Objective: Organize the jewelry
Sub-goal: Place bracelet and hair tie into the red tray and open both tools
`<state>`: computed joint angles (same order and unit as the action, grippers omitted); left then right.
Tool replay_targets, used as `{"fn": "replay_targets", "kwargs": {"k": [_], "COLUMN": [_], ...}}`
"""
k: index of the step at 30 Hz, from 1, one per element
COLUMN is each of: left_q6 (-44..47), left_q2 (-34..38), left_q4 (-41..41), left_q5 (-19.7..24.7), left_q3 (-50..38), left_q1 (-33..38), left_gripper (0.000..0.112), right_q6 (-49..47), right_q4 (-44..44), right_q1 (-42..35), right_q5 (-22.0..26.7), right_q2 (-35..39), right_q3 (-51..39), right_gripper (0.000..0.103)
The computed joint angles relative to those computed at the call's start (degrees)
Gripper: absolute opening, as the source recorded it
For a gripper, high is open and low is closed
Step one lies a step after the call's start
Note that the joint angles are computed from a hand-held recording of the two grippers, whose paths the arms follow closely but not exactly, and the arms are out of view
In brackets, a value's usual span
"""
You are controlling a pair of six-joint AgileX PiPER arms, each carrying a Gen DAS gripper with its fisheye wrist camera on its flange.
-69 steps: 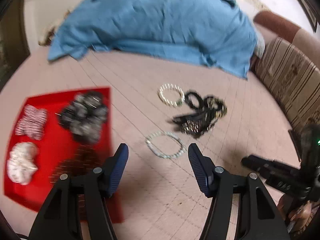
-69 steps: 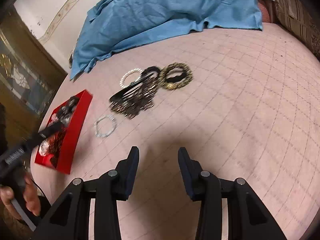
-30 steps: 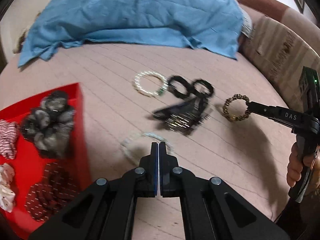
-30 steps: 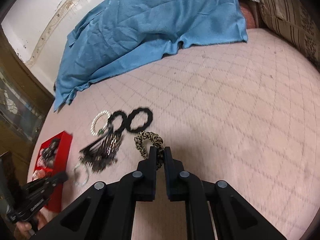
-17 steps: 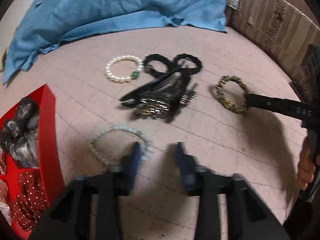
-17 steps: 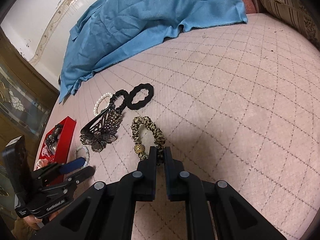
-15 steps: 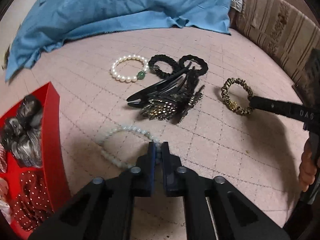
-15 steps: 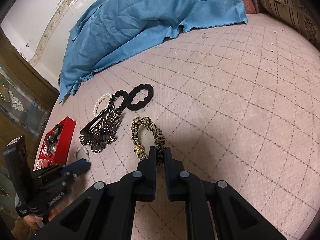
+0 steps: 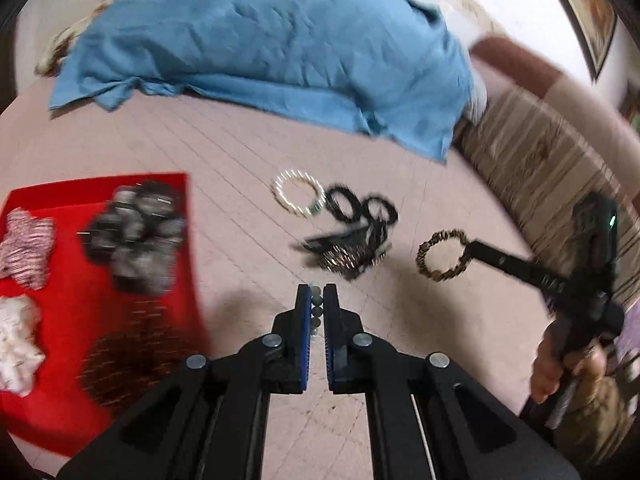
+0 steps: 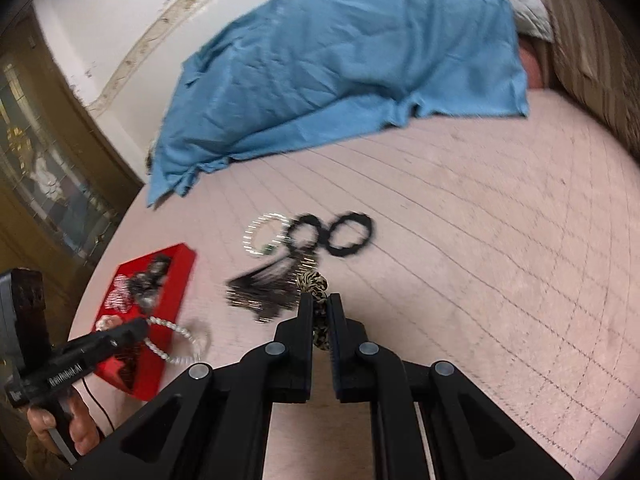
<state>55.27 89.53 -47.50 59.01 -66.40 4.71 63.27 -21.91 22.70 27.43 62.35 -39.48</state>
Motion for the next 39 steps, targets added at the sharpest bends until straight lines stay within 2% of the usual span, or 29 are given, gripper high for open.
{"fn": "replay_targets", "kwargs": {"k": [4, 8, 11, 19, 22, 26, 31, 34, 39], "left_q6": [1.74, 3.05, 2.91, 1.09, 0.52, 0.52, 0.88, 1.26, 3.23], "left_q2": [1.17, 3.83, 6.52, 9.87, 10.41, 9.84, 10.57, 10.37, 9.99], "left_q4": [-2.43, -2.83, -2.36, 1.38, 3.13, 5.8, 6.87, 6.97, 5.2], "left_q5": [5.17, 7.31, 8.61, 6.69, 6.21, 3.0, 0.85, -0.7, -0.41], "left_q3": [-3.24, -4.71, -6.3, -9.24, -9.8, -9.35, -9.47, -8.99, -8.37], "left_q1": [9.45, 16.71, 20.64, 24.8, 25.27, 25.09, 25.14, 24.79, 24.85], "left_gripper": [0.005, 0.005, 0.005, 0.006, 0.006, 0.006, 0.006, 0.006, 0.007], "right_q6": [2.1, 1.46, -2.63, -15.64, -22.1, -26.86, -25.87, -25.45, -23.47], "right_q4": [-1.84, -1.29, 2.86, 14.58, 22.52, 29.98, 29.03, 28.93, 25.84], "right_q1": [5.39, 10.42, 12.64, 16.82, 16.26, 15.53, 15.42, 14.91, 14.75], "right_q5": [2.19, 2.65, 1.73, 2.71, 3.11, 5.35, 10.37, 10.82, 11.13], "right_q2": [3.38, 10.77, 17.04, 34.12, 40.84, 49.6, 56.81, 57.41, 56.5], "right_q3": [-6.2, -14.57, -21.14, -40.11, -47.27, -56.63, -63.94, -63.68, -62.53], "right_gripper": [0.008, 0.008, 0.008, 0.008, 0.008, 0.008, 0.008, 0.008, 0.009]}}
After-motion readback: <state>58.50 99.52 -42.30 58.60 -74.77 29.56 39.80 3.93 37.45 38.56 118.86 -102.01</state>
